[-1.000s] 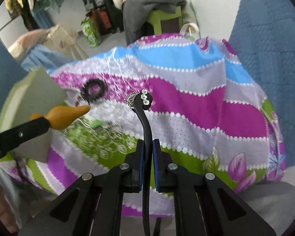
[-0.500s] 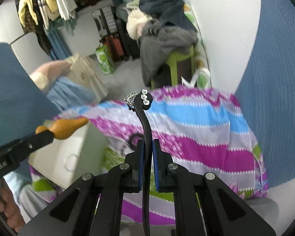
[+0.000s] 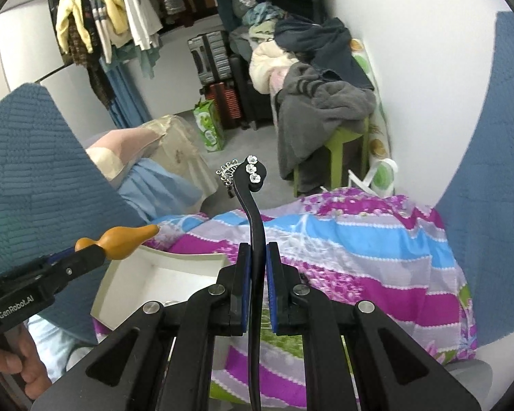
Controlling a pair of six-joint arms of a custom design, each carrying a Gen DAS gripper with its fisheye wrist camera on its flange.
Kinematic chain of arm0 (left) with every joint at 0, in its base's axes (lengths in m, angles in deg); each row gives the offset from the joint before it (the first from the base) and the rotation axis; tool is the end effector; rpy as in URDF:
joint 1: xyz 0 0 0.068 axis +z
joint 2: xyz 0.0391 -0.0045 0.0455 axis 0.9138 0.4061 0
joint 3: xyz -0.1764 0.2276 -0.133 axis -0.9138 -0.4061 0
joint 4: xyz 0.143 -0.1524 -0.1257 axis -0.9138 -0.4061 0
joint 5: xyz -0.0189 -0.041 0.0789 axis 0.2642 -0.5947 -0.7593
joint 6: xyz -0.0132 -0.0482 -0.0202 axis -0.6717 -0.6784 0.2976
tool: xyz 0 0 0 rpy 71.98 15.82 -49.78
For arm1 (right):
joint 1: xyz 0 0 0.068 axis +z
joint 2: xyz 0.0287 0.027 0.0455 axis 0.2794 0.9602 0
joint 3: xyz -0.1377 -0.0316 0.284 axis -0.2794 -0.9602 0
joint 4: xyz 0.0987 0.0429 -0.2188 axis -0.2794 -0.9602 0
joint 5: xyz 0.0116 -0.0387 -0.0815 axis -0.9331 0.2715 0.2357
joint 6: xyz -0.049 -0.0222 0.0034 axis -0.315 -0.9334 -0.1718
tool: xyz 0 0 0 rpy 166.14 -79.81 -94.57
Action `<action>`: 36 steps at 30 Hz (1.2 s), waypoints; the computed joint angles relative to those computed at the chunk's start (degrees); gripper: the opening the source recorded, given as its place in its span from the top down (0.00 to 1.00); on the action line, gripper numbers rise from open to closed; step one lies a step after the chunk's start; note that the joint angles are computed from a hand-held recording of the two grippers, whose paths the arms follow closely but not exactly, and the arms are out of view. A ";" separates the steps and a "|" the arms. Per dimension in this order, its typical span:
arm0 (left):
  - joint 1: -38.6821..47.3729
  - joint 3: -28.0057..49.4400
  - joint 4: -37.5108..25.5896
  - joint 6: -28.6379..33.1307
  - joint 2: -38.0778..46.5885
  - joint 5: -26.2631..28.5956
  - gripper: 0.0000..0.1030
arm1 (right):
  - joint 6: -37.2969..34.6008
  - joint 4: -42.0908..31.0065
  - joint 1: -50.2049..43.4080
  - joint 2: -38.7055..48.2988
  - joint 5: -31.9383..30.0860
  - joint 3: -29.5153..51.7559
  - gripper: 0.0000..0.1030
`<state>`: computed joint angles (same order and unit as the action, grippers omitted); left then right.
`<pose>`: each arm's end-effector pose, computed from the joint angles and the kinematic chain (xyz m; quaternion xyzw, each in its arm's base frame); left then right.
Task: Organize jewelry
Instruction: 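Carry the gourd with the left tool while the right tool drops the hairpin into the box, then lower the orange gourd into the box and open the left tool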
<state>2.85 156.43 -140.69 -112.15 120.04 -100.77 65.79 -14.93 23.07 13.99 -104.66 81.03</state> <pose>0.1654 -0.2788 0.3466 -0.1768 0.9067 -0.0913 0.3719 0.2652 0.0469 0.3266 -0.2274 0.8964 0.1860 0.3319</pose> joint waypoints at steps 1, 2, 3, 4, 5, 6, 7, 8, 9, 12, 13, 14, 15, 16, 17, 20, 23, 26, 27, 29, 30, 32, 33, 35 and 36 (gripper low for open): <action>0.04 -1.44 0.44 -0.38 -0.72 0.12 0.73 | 0.59 0.57 1.18 0.07 0.53 -0.63 0.93; 0.14 -3.70 1.29 -0.73 -1.78 0.48 0.73 | 1.70 1.65 3.11 0.07 1.54 -1.85 0.93; 0.15 -5.35 1.81 -1.03 -2.49 0.76 0.73 | 2.54 2.48 4.58 0.33 2.32 -2.80 0.93; 0.19 -7.26 2.24 -1.65 -3.21 1.05 0.73 | 3.06 2.84 5.55 0.60 2.72 -3.29 0.93; 0.33 -9.63 3.16 -2.29 -4.10 1.51 0.73 | 3.84 3.70 7.03 1.07 3.30 -4.26 0.93; 0.50 -12.30 4.63 -2.89 -5.13 1.97 0.73 | 4.54 4.50 8.43 1.52 3.95 -5.15 0.93; 0.78 -14.52 5.97 -3.29 -6.07 2.52 0.73 | 5.00 5.02 9.47 1.85 4.33 -5.77 0.93; 0.88 -16.54 7.12 -3.95 -6.71 2.97 0.73 | 5.66 5.91 10.96 2.41 5.09 -6.73 0.93; 1.09 -18.35 7.92 -4.63 -7.18 3.42 0.73 | 6.38 6.82 12.77 3.27 5.84 -7.70 0.93; 1.86 -24.52 11.96 -5.44 -8.52 5.18 0.73 | 7.73 9.08 16.60 5.11 7.45 -9.64 0.93; 1.69 -26.00 12.99 -6.02 -8.75 5.59 0.73 | 8.34 9.91 18.02 6.15 7.95 -10.39 0.93; 1.90 -27.13 13.59 -6.09 -8.91 6.02 0.73 | 8.75 10.45 18.98 7.02 8.14 -10.86 0.93; 2.14 -28.31 14.18 -6.13 -8.92 6.47 0.73 | 8.98 11.02 19.78 7.69 8.48 -11.30 0.93; 2.42 -30.02 15.37 -6.18 -9.20 7.08 0.73 | 9.25 11.66 20.67 8.31 9.12 -11.71 0.93; 2.64 -31.40 16.58 -6.16 -9.62 7.57 0.73 | 9.38 12.38 21.39 9.00 9.70 -12.27 0.93; 3.21 -35.39 20.10 -6.33 -11.20 8.77 0.73 | 9.85 13.88 22.26 11.41 10.38 -13.08 0.93; 4.27 -38.20 23.36 -5.51 -11.94 10.35 0.73 | 9.70 14.57 22.59 13.12 10.63 -13.02 0.93; 5.44 -40.44 26.58 -4.48 -11.87 11.85 0.73 | 9.43 15.66 22.86 14.65 11.11 -13.08 0.92; 6.08 -41.25 28.04 -3.82 -11.90 12.46 0.73 | 9.37 15.68 22.84 15.11 10.94 -12.95 0.92; 6.63 -42.73 30.38 -3.36 -12.41 13.16 0.73 | 9.19 14.97 22.08 16.64 8.96 -12.34 0.91; 6.88 -43.17 30.93 -3.29 -12.77 13.31 0.72 | 9.11 14.52 21.65 17.17 8.13 -11.99 0.90; 7.03 -43.22 30.27 -4.14 -13.49 13.78 0.60 | 8.90 14.11 20.81 17.27 7.09 -11.66 0.79; 6.77 -42.73 28.75 -5.17 -13.82 13.49 0.44 | 8.76 14.05 20.45 16.98 6.77 -11.64 0.77; 5.40 -42.04 26.69 -6.36 -14.91 11.53 0.38 | 8.07 13.50 19.25 15.75 5.62 -11.41 0.77; 4.81 -41.28 25.41 -6.50 -15.36 11.02 0.38 | 7.52 13.26 18.72 14.96 5.08 -11.33 0.77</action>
<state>7.66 115.14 -115.27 -118.65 104.68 -89.75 73.31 -1.66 41.79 28.95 -99.58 69.69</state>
